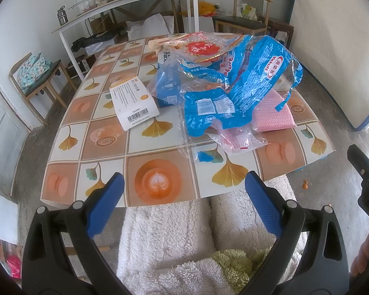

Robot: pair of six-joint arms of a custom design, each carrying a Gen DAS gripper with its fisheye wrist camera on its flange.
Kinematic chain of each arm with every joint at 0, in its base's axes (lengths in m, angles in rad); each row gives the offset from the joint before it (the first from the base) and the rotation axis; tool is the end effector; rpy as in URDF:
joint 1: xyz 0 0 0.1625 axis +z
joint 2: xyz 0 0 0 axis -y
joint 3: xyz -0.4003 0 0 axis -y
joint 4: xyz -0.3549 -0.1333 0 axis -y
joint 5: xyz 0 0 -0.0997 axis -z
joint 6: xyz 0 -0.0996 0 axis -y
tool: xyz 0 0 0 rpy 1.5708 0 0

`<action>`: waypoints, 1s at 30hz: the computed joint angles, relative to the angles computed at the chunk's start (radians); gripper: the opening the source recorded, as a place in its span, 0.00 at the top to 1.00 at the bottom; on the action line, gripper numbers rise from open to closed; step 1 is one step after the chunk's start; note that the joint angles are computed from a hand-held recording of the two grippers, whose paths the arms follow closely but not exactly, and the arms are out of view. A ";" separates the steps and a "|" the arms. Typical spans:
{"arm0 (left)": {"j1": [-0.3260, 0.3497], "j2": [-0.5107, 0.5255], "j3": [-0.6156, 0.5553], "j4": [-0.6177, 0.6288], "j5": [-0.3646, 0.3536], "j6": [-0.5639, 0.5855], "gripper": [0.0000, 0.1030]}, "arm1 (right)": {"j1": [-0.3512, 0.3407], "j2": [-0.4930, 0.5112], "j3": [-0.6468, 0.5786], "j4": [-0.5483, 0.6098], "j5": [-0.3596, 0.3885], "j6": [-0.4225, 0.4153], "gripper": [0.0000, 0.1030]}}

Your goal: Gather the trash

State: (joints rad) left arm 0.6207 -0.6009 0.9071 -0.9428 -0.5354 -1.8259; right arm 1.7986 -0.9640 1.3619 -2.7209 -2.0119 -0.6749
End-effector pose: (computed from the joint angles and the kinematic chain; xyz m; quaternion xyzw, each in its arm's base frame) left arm -0.4315 -0.5777 0.1715 -0.1272 0.7972 -0.3634 0.4651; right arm 0.2442 -0.6515 0.3562 0.3236 -0.8517 0.3044 0.2779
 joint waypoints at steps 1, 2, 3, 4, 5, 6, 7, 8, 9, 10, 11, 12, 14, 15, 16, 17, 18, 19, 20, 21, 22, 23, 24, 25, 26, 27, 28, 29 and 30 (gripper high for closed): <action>0.000 0.000 0.000 0.000 0.000 0.000 0.08 | 0.000 0.000 0.001 -0.001 0.000 0.000 0.06; 0.000 0.000 0.000 -0.001 0.000 0.000 0.08 | 0.000 0.000 0.000 0.001 0.000 0.001 0.06; 0.000 0.000 -0.001 0.001 -0.001 -0.001 0.08 | 0.000 0.000 0.000 0.002 0.000 0.002 0.06; 0.000 0.000 -0.001 0.001 -0.001 -0.001 0.08 | 0.000 -0.001 0.000 0.002 0.001 0.002 0.06; 0.000 0.000 -0.001 0.001 -0.001 -0.001 0.08 | 0.000 0.000 0.000 0.001 0.001 0.001 0.06; 0.000 0.000 -0.001 0.001 -0.001 -0.001 0.08 | 0.000 0.000 0.000 0.001 0.001 0.001 0.06; 0.000 0.000 -0.001 0.001 -0.001 -0.001 0.08 | -0.001 0.000 0.000 0.001 0.001 0.002 0.06; 0.000 -0.001 0.001 -0.002 0.000 0.001 0.08 | -0.001 0.000 0.000 0.000 0.002 0.001 0.06; 0.000 -0.001 0.001 -0.002 0.000 0.001 0.08 | -0.001 0.001 0.000 -0.001 0.001 0.000 0.06; 0.000 -0.001 0.002 -0.002 -0.001 0.001 0.08 | -0.001 0.001 -0.001 0.000 0.001 0.000 0.06; 0.000 -0.001 0.002 -0.002 0.000 0.001 0.08 | -0.001 0.000 -0.001 0.001 0.002 0.001 0.06; 0.000 0.000 0.001 -0.002 0.000 0.000 0.08 | -0.001 0.001 -0.001 0.002 0.002 0.001 0.06; 0.000 0.000 0.001 -0.001 0.000 0.000 0.08 | -0.002 0.001 -0.002 0.002 0.002 0.001 0.06; 0.000 0.000 0.000 -0.002 0.000 0.000 0.08 | -0.002 0.001 -0.002 0.002 0.003 0.001 0.06; 0.000 0.000 0.001 -0.001 0.000 0.000 0.08 | -0.002 0.001 -0.002 0.002 0.004 0.001 0.06; 0.000 0.000 0.001 -0.001 0.000 0.000 0.08 | -0.004 0.002 -0.004 0.002 0.005 -0.001 0.06; 0.000 0.000 0.000 -0.001 -0.001 0.000 0.08 | -0.006 0.003 -0.007 0.003 0.006 -0.003 0.06; 0.000 0.000 0.000 -0.001 -0.001 0.000 0.08 | -0.008 0.003 -0.010 0.006 0.008 -0.003 0.06; 0.000 0.000 0.000 -0.001 -0.001 0.000 0.08 | -0.010 0.004 -0.012 0.009 0.010 -0.004 0.06; 0.000 0.000 0.000 -0.001 -0.001 0.000 0.08 | 0.000 0.002 -0.004 0.005 0.003 0.005 0.06; 0.000 0.000 0.000 -0.001 -0.001 0.000 0.08 | -0.001 0.003 -0.004 0.005 0.003 0.003 0.06; 0.000 0.000 0.000 -0.001 0.000 0.000 0.08 | -0.001 0.003 -0.005 0.004 0.004 0.003 0.06; 0.000 0.000 -0.001 -0.001 0.000 0.000 0.08 | -0.002 0.003 -0.006 0.005 0.005 0.003 0.06; 0.000 0.000 -0.001 -0.001 0.000 0.000 0.08 | -0.003 0.003 -0.005 0.005 0.006 0.004 0.06; 0.000 0.000 0.001 -0.003 0.000 0.001 0.08 | -0.001 0.002 -0.003 0.004 0.006 0.005 0.06; 0.000 0.000 0.001 -0.003 0.000 0.001 0.08 | 0.000 0.001 -0.002 0.004 0.005 0.006 0.06; 0.000 0.000 0.000 -0.001 0.000 0.000 0.08 | 0.001 0.001 -0.001 0.003 0.005 0.006 0.06; 0.000 0.000 0.000 -0.002 -0.001 0.001 0.08 | -0.001 0.001 -0.003 0.005 0.006 0.005 0.06; 0.000 0.000 -0.002 0.000 -0.001 0.001 0.08 | -0.002 0.002 -0.003 0.006 0.006 0.005 0.06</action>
